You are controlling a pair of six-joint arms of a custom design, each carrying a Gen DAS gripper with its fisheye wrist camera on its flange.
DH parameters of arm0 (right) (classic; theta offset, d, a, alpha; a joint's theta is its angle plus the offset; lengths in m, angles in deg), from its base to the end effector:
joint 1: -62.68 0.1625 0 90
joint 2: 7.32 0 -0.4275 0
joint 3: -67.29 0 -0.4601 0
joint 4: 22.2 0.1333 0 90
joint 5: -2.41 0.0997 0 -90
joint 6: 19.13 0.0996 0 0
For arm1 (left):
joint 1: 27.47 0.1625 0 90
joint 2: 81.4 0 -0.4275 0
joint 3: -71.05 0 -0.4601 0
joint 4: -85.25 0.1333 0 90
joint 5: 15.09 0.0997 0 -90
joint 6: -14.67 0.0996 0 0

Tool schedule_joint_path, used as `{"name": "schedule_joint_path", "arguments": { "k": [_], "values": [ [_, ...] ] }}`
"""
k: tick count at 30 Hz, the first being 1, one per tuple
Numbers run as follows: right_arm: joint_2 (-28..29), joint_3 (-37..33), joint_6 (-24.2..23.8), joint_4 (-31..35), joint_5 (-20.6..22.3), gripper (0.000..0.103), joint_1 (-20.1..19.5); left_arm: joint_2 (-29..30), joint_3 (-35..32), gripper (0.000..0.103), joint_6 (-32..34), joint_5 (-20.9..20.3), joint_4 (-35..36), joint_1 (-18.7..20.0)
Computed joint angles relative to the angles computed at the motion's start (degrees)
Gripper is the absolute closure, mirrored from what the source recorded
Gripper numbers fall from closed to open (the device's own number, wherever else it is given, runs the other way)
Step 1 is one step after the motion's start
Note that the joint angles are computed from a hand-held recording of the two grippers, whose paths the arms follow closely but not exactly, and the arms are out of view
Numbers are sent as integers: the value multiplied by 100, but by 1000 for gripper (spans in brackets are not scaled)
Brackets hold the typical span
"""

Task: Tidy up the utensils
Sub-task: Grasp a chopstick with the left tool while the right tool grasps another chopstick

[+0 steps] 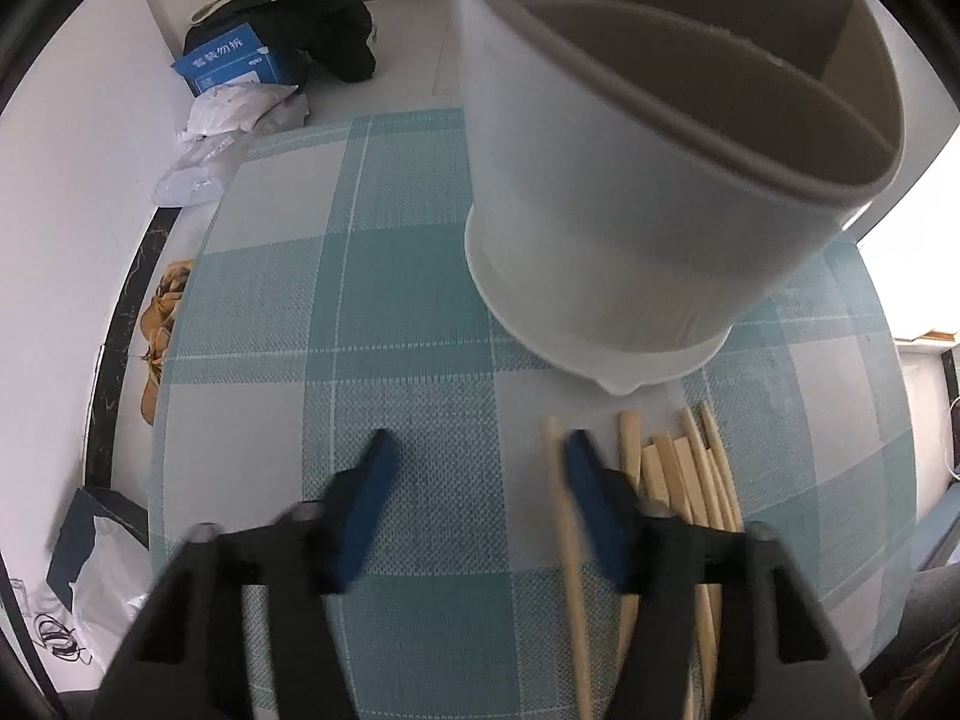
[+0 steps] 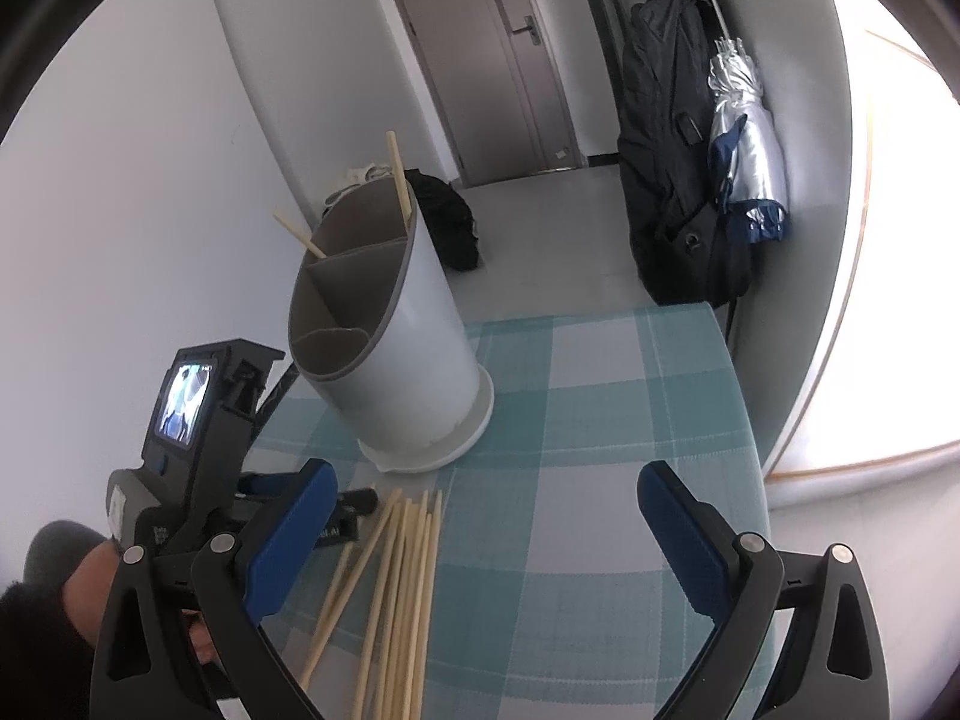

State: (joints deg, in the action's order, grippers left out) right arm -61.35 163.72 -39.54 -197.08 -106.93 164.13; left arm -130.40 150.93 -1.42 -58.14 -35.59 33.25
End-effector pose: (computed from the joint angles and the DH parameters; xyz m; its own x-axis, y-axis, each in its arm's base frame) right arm 0.2428 -0.6935 0.1963 -0.8573 -0.2222 0.4644 -0.4752 0.6886 -0.5478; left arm -0.1993 -0.7768 0.1809 -0.7074 0.0795 -0.7023 0.3050 0.9307 -0.2019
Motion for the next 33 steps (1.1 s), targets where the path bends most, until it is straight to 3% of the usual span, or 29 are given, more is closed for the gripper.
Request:
{"name": "schedule_joint_path", "arguments": {
  "k": [2, 5, 12, 15, 21, 23, 25, 33],
  "values": [
    [-9, 10, 17, 6, 25, 2, -1, -22, 10, 87, -46, 14, -28, 8],
    [-4, 6, 31, 7, 31, 2, 4, -16, -66, 100, -129, -86, 36, 58],
    [42, 4, -100, 53, 19, 2, 51, -66, -125, 103, -454, -369, -74, 175],
    [53, -19, -66, 288, 93, 6, 54, -160, -44, 103, -466, -464, -441, 193],
    [91, -131, 167, 1034, 233, 29, 19, -378, 282, 103, -9, -579, -1560, 90],
    [83, -171, 334, 1345, 436, 41, -22, -476, 409, 103, 164, -674, -1900, 57],
    [111, -222, 425, 1542, 487, 45, -20, -574, 527, 103, 330, -770, -2178, 35],
    [464, -730, 910, 2331, 507, 47, 46, -927, 836, 103, 651, -1128, -2758, 91]
  ]
}}
